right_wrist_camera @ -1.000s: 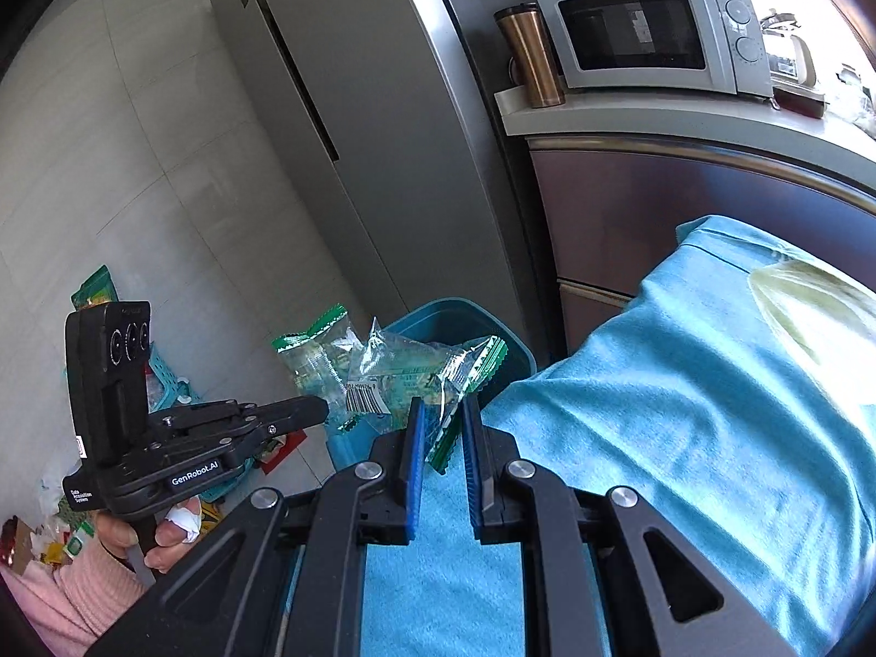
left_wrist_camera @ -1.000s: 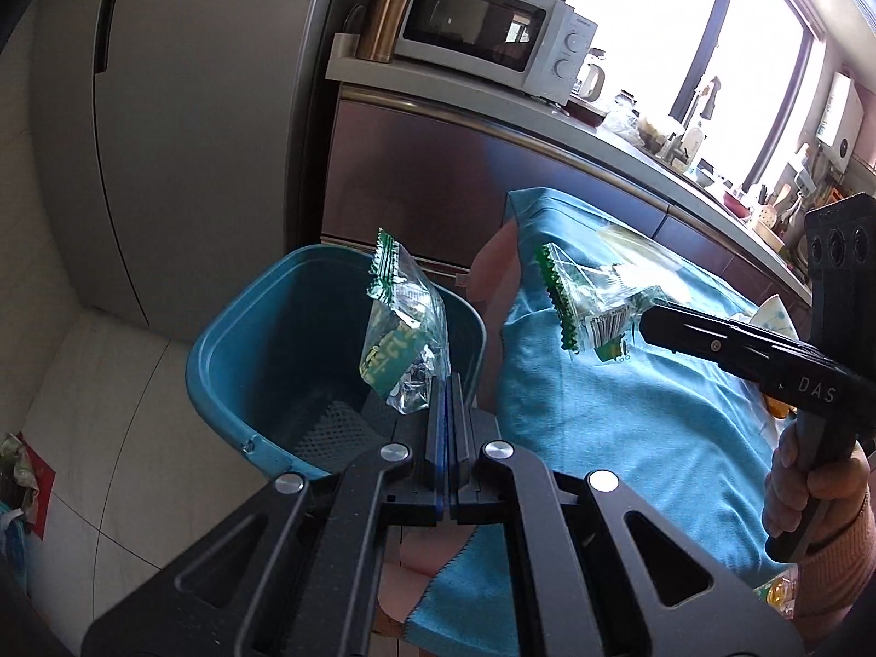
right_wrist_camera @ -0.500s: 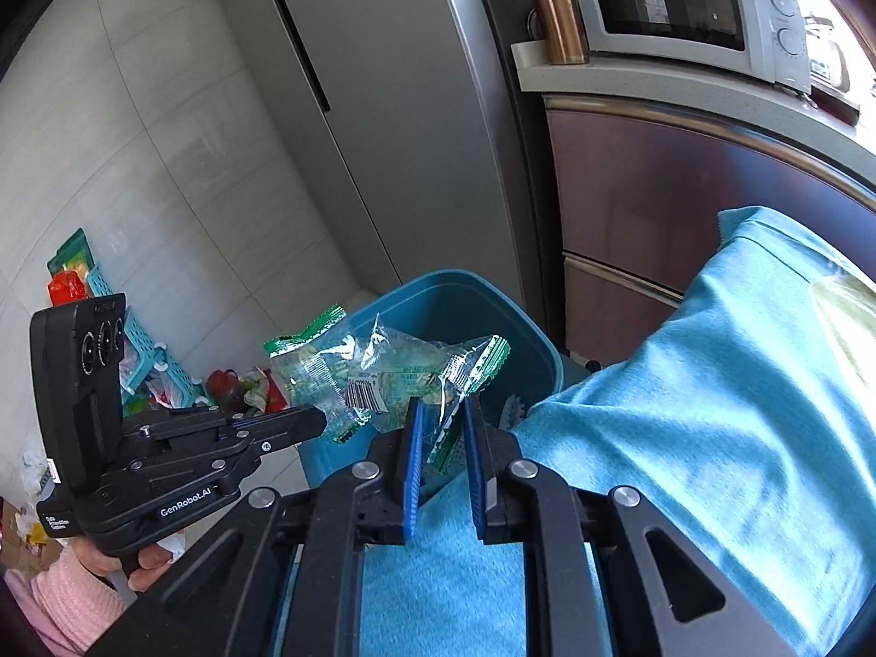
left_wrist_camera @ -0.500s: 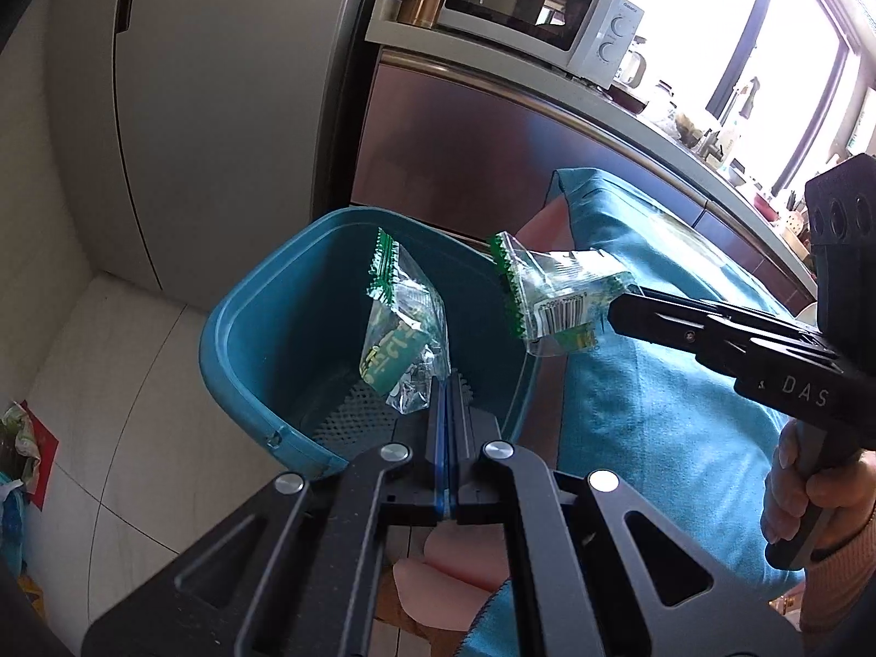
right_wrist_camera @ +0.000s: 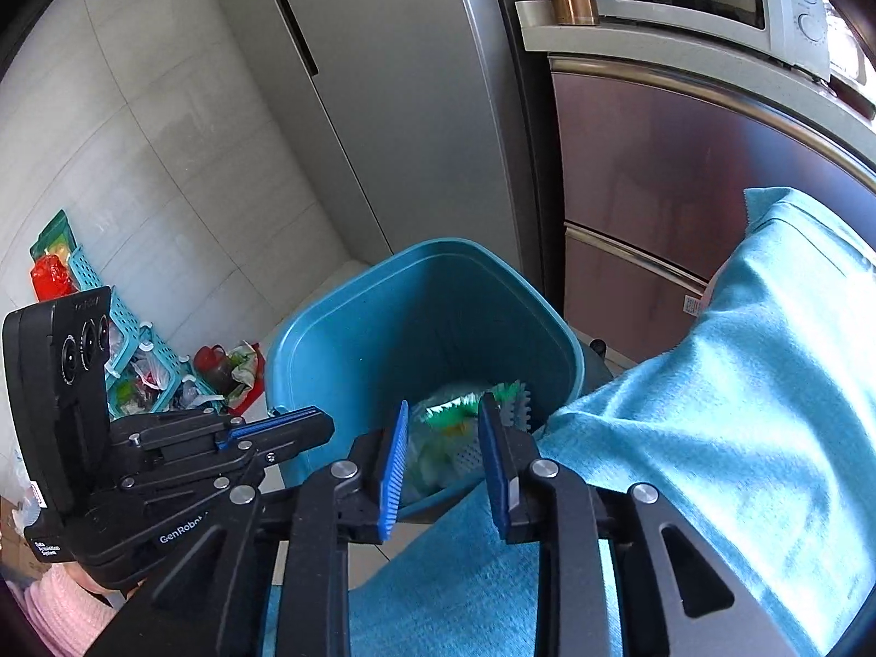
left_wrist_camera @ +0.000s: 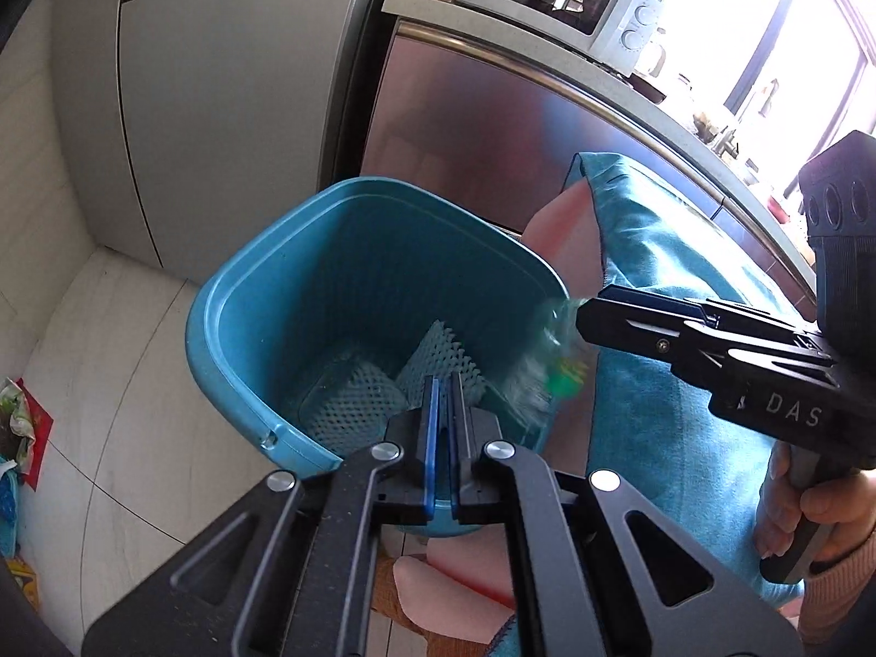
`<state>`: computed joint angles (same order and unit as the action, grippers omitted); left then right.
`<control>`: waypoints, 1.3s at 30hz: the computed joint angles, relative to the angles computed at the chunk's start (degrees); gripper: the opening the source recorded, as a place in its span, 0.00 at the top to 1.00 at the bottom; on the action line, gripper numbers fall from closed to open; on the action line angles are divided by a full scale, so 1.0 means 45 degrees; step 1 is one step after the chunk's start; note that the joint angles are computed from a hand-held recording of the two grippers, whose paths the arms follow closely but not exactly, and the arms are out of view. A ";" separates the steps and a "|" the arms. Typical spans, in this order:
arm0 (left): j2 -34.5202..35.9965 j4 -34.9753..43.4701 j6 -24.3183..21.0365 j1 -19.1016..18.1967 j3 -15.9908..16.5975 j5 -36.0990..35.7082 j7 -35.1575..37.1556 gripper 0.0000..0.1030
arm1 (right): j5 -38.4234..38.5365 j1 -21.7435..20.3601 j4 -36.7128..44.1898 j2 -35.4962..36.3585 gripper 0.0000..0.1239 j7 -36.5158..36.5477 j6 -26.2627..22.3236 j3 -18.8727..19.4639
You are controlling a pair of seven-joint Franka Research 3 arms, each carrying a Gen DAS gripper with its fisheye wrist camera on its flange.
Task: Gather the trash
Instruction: 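Open both tools to drop the wrappers into the blue bin, then move both open tools back over the table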
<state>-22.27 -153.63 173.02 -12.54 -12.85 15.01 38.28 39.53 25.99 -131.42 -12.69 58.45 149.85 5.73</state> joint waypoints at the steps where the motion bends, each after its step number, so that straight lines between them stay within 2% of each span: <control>1: 0.0034 0.0011 0.0038 0.0065 -0.0058 0.0028 -0.0068 0.98 | -0.0039 -0.0004 0.0002 0.0027 0.80 0.0035 -0.0001 0.0015; 7: -0.0192 -0.0136 0.0287 0.0371 -0.0433 0.0346 -0.0495 0.96 | 0.0576 0.0059 -0.0210 -0.0185 0.80 -0.0355 0.0041 -0.0172; 11: -0.0763 -0.0379 0.0512 0.0519 -0.0755 0.0646 -0.0868 0.78 | 0.1305 0.0127 -0.0824 -0.0916 0.74 -0.1004 0.0186 -0.0441; 12: -0.0904 -0.0411 0.0611 0.0652 -0.0949 0.0784 -0.0991 0.77 | 0.1488 0.0145 -0.0995 -0.1125 0.73 -0.1191 0.0219 -0.0522; 17: -0.1316 -0.0246 0.0957 0.0999 -0.1756 0.1385 -0.1479 0.68 | 0.2033 0.0135 -0.2068 -0.2539 0.73 -0.1824 0.0463 -0.0894; 23: -0.0906 0.0565 0.1390 0.0774 -0.2393 0.1998 -0.1372 0.62 | 0.1947 -0.0129 -0.3672 -0.4924 0.69 -0.2152 0.1063 -0.1389; 28: 0.0217 0.1675 0.1766 0.0386 -0.2815 0.2319 -0.1131 0.62 | 0.1281 -0.0879 -0.4901 -0.7002 0.68 -0.1509 0.0953 -0.1917; 32: 0.1429 0.2950 0.1751 0.0511 -0.3625 0.2909 -0.1172 0.62 | 0.0500 -0.1864 -0.5802 -0.8473 0.67 -0.0771 0.0901 -0.2117; 35: 0.2400 0.4007 0.1564 0.0771 -0.4340 0.3807 -0.1614 0.62 | -0.0065 -0.2592 -0.6300 -0.9245 0.67 -0.0271 0.0816 -0.2437; 39: 0.3714 0.5431 0.1107 0.0581 -0.4693 0.5296 -0.2287 0.62 | -0.0734 -0.3592 -0.6730 -0.9748 0.67 0.0272 0.0752 -0.2841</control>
<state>-5.55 -129.19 178.00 -9.92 -33.97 38.84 27.98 36.22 9.83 -161.71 -56.56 59.67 153.23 -7.06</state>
